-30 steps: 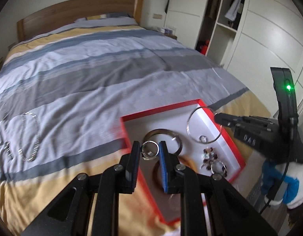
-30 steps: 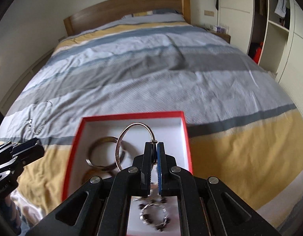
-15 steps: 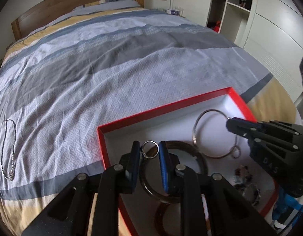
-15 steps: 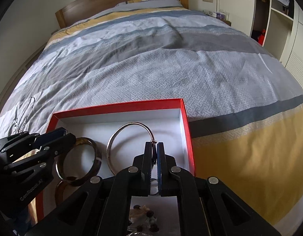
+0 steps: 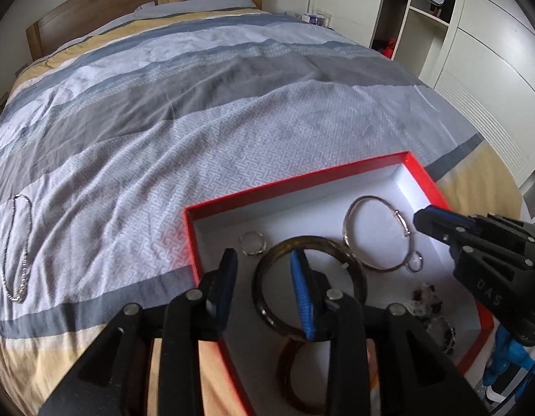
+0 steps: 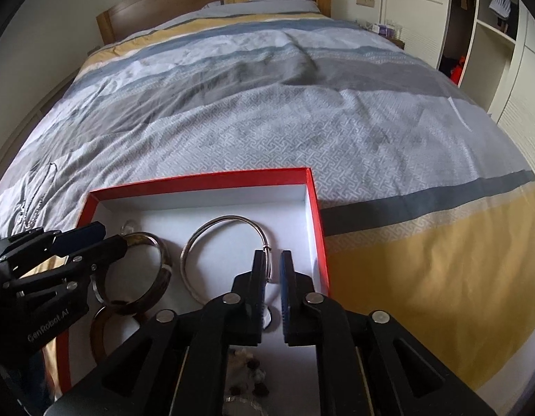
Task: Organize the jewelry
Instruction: 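Open both tools and lift them out of the box, then grasp the silver chain necklace with the right tool while the left tool grasps the silver watch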
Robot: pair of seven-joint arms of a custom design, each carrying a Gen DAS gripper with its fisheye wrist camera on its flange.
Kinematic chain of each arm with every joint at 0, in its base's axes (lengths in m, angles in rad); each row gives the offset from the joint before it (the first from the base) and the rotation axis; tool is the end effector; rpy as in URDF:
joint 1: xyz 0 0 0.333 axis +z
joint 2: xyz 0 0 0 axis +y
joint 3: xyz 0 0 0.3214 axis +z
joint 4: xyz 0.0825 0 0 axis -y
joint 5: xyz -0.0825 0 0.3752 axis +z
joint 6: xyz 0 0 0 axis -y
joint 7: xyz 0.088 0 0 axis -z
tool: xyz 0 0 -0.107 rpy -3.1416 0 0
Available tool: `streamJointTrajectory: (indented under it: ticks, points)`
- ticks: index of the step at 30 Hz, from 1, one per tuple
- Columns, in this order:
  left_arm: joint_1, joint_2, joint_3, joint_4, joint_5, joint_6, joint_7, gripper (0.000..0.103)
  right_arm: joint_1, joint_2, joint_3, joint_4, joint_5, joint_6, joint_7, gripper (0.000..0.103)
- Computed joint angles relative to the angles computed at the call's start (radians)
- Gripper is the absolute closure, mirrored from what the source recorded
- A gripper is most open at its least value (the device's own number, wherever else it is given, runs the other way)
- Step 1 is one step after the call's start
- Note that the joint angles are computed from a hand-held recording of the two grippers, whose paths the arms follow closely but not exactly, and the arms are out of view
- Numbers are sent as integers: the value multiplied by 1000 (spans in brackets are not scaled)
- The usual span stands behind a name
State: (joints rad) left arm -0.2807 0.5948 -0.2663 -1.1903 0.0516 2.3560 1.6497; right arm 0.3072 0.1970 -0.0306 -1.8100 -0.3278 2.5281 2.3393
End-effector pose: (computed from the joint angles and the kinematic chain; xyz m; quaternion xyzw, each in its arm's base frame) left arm 0.6810 -0.3417 0.5218 -0.4618 0.8370 -0.2693 0.1167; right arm 0.6222 0.1815 0.4988 -0.5802 0.7632 -0.1895 0.2120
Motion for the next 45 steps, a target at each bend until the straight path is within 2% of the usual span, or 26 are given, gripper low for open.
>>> streamJointTrajectory:
  ticks: [7,9,12,17,21,30,32,37,41,45]
  points:
    - [46,-158,-19,-174,-53,63,-16,71,11,-114,21,-64,-94,-13,94,69]
    - [68,-214,-33,-233,-97,75,-1,63,7,-148,40,-84,-111,-27,116,68]
    - [97,-312,-43,-335,-169,113,31,62,1,-207,75,-115,-141,-50,156,65]
    - [104,-466,-5,-477,-198,138,32,57,-8,-297,143,-149,-192,-88,224,58]
    - [105,-583,35,-592,-196,158,28,55,-10,-344,190,-160,-199,-109,255,57]
    - [102,-831,124,-850,-151,241,-26,55,22,-392,274,-145,-216,-162,306,54]
    - [101,-875,149,-888,-157,251,-32,55,32,-398,289,-136,-222,-174,311,49]
    - [113,-922,202,-926,-166,261,-44,55,56,-382,311,-81,-247,-195,294,43]
    - [142,-889,239,-905,-179,268,-41,55,85,-319,306,2,-255,-204,251,36]
    - [186,-824,256,-865,-185,281,-31,55,121,-232,272,94,-233,-198,200,32]
